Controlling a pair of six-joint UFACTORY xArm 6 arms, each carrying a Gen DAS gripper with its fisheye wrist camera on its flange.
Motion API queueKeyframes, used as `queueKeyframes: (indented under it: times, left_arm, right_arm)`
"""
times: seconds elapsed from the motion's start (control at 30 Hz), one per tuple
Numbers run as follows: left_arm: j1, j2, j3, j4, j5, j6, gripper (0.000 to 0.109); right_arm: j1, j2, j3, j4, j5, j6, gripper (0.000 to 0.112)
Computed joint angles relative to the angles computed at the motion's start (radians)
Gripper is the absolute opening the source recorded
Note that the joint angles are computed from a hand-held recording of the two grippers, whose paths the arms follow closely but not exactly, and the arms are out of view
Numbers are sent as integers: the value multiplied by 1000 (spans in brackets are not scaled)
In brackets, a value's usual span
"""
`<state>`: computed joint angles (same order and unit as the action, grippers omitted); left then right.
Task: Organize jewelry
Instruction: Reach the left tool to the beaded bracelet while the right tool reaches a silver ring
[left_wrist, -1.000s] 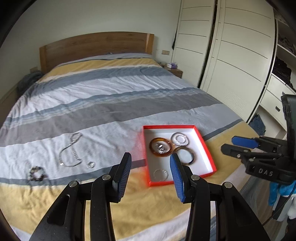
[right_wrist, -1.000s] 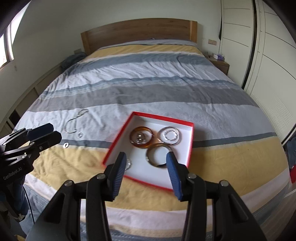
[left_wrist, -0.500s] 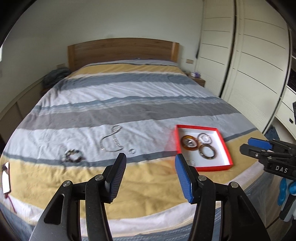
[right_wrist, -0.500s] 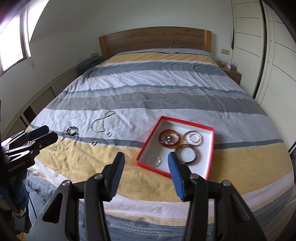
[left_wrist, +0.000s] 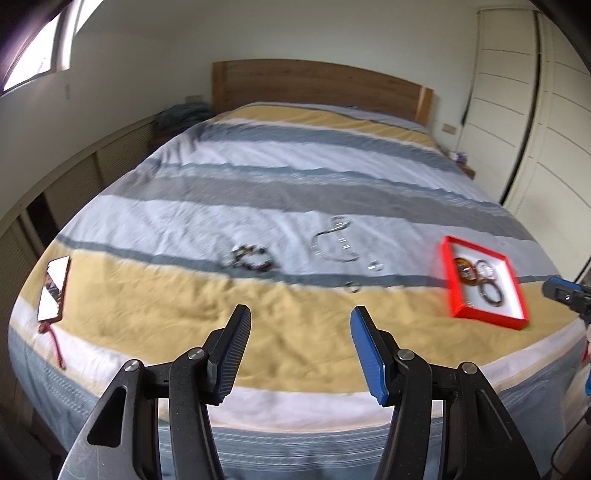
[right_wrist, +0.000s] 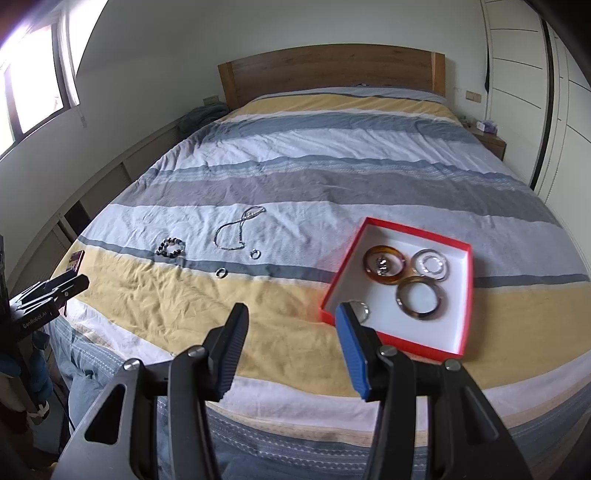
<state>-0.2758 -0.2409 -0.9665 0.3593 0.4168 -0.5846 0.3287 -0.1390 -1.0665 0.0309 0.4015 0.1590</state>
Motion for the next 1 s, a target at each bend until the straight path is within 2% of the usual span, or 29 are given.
queueKeyframes:
  times: [0.27, 0.53, 0.77, 1.0]
  left_arm:
    - [68, 28, 16, -15, -19, 13, 55]
    - [111, 174, -67, -103, -17, 71, 55]
    - [154, 364, -220, -153, -14, 85, 55]
    - [174, 588, -449, -226, -3, 118, 55]
  right_arm:
    - [41, 119, -99, 60, 14, -88, 47]
    - [75, 321, -287, 189, 51, -244, 47]
    - [100, 578, -562, 273, 143, -367, 47]
    - [107, 801, -824, 307, 228, -420, 47]
